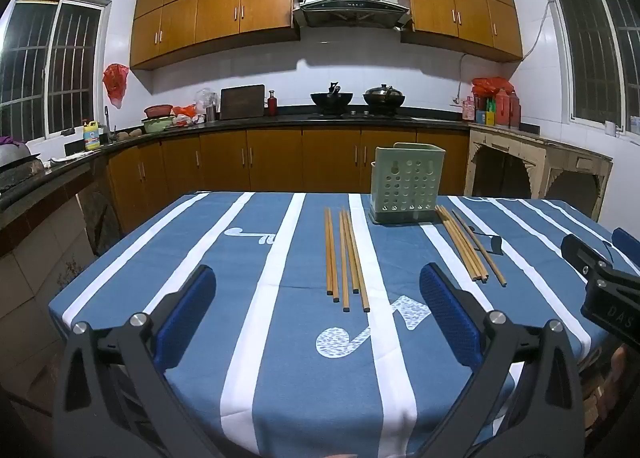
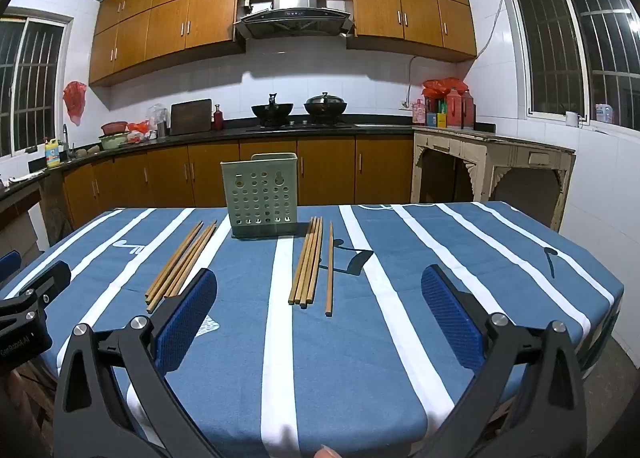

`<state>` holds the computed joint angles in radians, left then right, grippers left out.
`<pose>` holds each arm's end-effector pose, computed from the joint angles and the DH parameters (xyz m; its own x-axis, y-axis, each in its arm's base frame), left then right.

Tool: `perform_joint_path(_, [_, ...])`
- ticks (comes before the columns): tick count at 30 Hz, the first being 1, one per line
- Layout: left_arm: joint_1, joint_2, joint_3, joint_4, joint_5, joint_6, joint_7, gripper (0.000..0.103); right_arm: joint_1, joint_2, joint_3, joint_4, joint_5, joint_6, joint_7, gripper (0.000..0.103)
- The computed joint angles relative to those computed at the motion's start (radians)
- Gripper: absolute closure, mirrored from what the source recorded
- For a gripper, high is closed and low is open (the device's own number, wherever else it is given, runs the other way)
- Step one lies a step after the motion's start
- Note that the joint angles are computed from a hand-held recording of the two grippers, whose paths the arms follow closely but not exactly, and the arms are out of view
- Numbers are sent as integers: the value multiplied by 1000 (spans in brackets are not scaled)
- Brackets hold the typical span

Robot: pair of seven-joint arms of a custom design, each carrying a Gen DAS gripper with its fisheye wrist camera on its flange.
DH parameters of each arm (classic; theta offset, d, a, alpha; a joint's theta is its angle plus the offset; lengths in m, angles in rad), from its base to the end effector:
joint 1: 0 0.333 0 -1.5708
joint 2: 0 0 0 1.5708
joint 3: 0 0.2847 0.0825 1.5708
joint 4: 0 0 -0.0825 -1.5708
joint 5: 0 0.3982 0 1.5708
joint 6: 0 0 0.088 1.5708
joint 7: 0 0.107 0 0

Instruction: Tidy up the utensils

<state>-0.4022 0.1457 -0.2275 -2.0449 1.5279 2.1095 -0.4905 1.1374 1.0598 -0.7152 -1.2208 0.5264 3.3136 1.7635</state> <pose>0.5136 -0.3136 0.3618 0.4754 -0.8795 -0.0234 -0.3223 -0.1493 -0.9348 0.6159 0.4835 0.3465 0.3852 -0.9222 -0.0333 -0.2834 -0.0839 -0.9553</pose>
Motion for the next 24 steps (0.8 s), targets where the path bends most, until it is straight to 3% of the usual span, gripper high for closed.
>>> perform_joint_path(24, [-1,1,0,0,1,-3,3,4,2,3,-5,1,-1,-1,5,2])
